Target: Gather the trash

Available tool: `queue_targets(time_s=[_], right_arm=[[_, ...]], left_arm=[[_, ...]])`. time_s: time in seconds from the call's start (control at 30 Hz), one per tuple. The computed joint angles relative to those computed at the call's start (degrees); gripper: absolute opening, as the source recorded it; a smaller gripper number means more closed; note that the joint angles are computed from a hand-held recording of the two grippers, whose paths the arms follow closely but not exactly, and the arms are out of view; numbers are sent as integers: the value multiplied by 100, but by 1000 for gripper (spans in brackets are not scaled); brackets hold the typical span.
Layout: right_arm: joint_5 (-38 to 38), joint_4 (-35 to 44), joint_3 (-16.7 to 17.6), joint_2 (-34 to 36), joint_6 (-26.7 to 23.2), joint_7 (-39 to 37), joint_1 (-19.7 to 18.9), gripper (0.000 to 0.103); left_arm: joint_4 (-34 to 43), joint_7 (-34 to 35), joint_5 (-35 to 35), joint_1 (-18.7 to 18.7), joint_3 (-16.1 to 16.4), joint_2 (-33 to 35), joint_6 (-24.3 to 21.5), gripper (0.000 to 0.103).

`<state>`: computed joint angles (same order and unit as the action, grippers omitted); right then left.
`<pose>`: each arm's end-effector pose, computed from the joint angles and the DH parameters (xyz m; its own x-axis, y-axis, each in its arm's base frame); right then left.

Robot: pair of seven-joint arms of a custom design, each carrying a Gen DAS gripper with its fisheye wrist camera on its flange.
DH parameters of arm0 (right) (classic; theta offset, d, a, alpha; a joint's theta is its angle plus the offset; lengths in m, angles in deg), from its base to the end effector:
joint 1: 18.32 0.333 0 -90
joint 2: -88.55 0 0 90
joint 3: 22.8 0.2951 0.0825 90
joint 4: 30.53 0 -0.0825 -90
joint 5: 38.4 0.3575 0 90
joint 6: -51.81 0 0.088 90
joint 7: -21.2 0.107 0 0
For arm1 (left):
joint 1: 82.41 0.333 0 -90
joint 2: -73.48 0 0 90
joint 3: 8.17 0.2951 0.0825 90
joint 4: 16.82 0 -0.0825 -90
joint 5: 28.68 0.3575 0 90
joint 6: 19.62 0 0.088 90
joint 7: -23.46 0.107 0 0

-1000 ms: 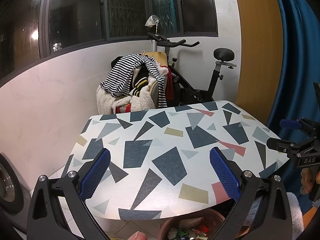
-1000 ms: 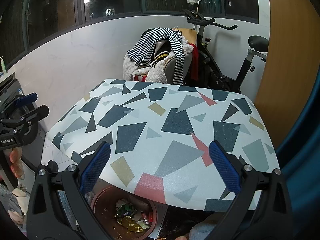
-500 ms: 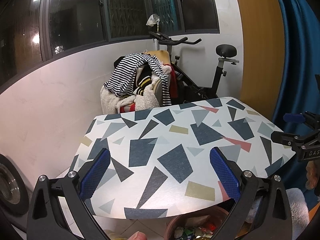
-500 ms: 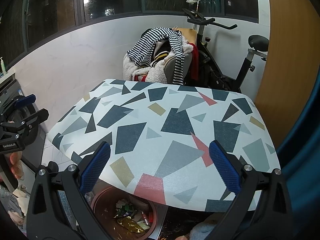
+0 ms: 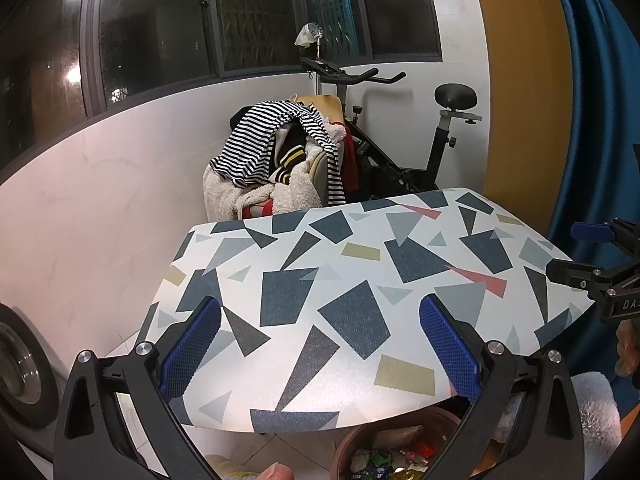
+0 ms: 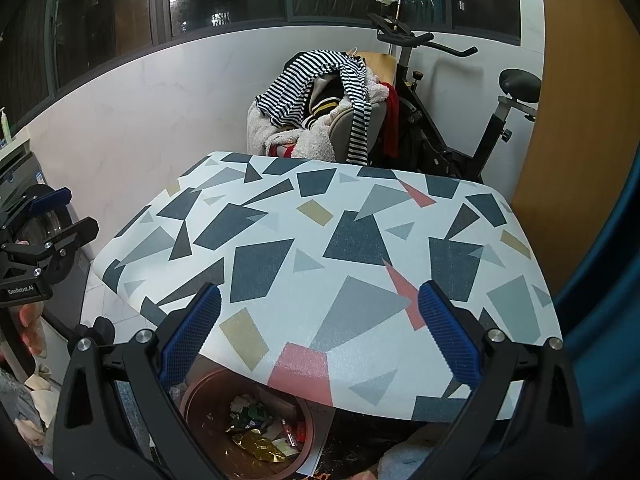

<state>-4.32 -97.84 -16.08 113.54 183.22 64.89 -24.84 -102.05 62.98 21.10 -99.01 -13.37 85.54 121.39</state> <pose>0.6951 -0.0066 0.6121 0.5360 -0.8425 -0.0528 -0.5493 -0.3007 -0.7796 0.6008 -0.2339 0.6244 0.1138 -0.9832 -0.1427 -0.5259 0.0622 -0.8482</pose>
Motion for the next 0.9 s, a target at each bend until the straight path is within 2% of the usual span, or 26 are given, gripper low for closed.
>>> queue_targets(time_s=[0.27, 0.57, 0.9], right_arm=[[5, -29, 2, -10, 22, -20, 6, 97], [58, -93, 8, -33, 72, -65, 14, 97], [51, -56, 8, -14, 55, -56, 9, 97]], left_arm=[[-94, -21, -103, 39, -7, -42, 213, 97], [-3, -93, 53, -39, 15, -1, 58, 97], [78, -60, -96, -43, 8, 46, -86, 97]])
